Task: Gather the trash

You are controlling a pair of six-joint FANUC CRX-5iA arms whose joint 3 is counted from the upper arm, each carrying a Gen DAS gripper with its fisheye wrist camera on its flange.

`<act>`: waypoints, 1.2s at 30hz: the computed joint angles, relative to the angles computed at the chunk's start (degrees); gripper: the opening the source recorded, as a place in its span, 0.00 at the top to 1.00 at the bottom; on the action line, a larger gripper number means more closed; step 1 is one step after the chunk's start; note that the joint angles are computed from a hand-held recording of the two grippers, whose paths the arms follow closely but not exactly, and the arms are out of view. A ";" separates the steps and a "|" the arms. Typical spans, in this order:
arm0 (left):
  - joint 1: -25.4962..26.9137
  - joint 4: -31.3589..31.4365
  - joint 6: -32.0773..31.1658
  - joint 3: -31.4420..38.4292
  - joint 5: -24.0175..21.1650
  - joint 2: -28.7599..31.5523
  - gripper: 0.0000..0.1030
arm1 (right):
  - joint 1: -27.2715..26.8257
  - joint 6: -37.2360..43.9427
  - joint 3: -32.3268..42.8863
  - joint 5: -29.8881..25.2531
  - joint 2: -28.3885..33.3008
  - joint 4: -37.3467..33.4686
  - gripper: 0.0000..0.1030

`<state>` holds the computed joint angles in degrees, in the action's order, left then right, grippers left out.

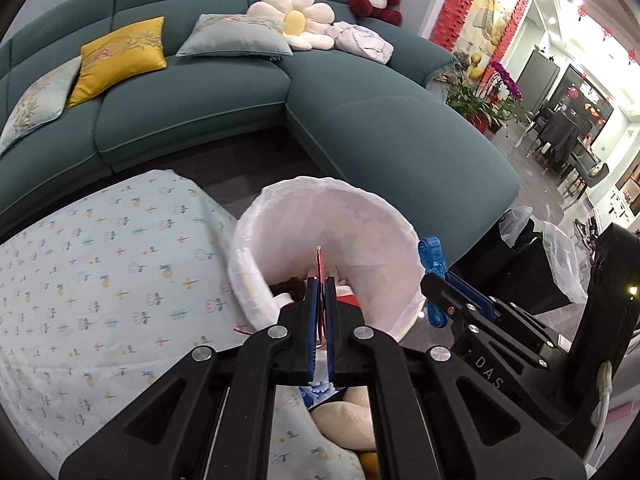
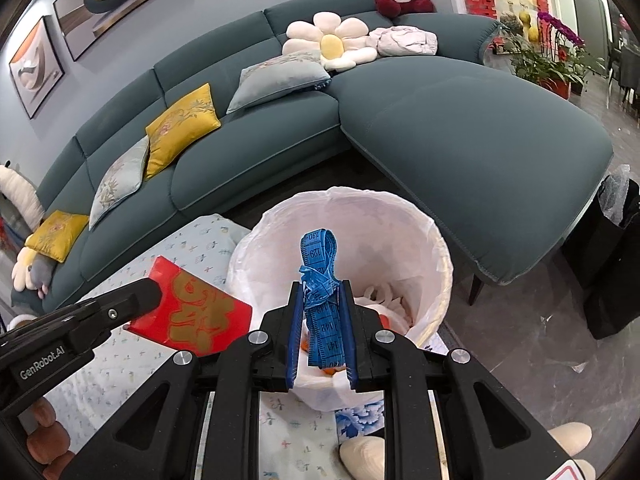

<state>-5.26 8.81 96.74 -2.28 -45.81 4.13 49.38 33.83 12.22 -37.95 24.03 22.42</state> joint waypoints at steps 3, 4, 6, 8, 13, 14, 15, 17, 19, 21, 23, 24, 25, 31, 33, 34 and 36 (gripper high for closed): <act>-0.45 0.10 -0.17 1.00 -0.10 1.15 0.95 | -0.39 0.18 0.23 0.24 0.21 -0.12 0.84; -0.55 -0.15 0.02 1.50 -0.24 1.59 0.95 | -0.42 0.04 0.09 0.40 0.19 0.04 0.84; -0.81 -0.37 0.21 1.88 -0.12 1.95 0.95 | -0.62 0.19 0.19 0.65 0.32 -0.02 0.84; -1.01 -1.01 0.82 2.43 -0.45 2.28 0.89 | -0.61 0.23 0.38 0.62 0.52 0.15 0.83; -1.28 -3.79 4.26 2.98 -0.80 2.22 0.58 | -0.61 0.78 1.61 -0.18 1.28 0.19 0.80; -1.15 -3.85 4.39 3.01 -1.01 2.23 0.58 | -0.65 1.06 1.95 -0.32 1.44 0.00 0.78; -1.10 -4.52 5.05 3.24 -1.51 2.26 0.56 | -0.65 1.16 2.13 -0.35 1.50 -0.10 0.74; -1.07 -5.69 6.20 3.40 -1.95 2.13 0.52 | -0.60 0.82 2.14 -0.23 1.48 0.29 0.67; -0.84 -6.51 7.09 3.30 -2.31 1.80 0.51 | -0.55 1.12 2.22 -0.24 1.45 0.19 0.66; -0.57 -7.06 7.69 3.20 -2.80 1.54 0.51 | -0.35 2.06 2.82 -0.85 1.61 -0.31 0.63; -0.33 -7.92 8.44 3.05 -3.33 1.09 0.50 | -0.13 2.46 2.96 -1.12 1.55 -0.39 0.60; -0.19 -8.05 8.63 2.74 -3.35 0.72 0.50 | -0.01 2.62 2.98 -1.29 1.43 -0.38 0.58; -0.05 -8.18 8.80 2.55 -3.47 0.45 0.48 | 0.17 2.70 3.05 -1.51 1.38 -0.37 0.57; 0.05 -11.58 11.52 1.65 -4.79 -1.88 0.41 | 1.71 3.98 3.38 -3.08 0.61 -0.78 0.47; 0.16 -12.55 12.29 1.25 -5.48 -2.79 0.38 | 2.51 4.36 3.28 -3.97 0.23 -0.34 0.43; 0.09 -13.38 12.98 1.08 -5.85 -3.32 0.37 | 2.77 4.32 3.15 -4.22 0.04 -0.10 0.40; 0.04 -14.84 13.88 0.79 -6.58 -4.32 0.36 | 3.66 3.27 2.24 -4.86 -0.65 1.61 0.32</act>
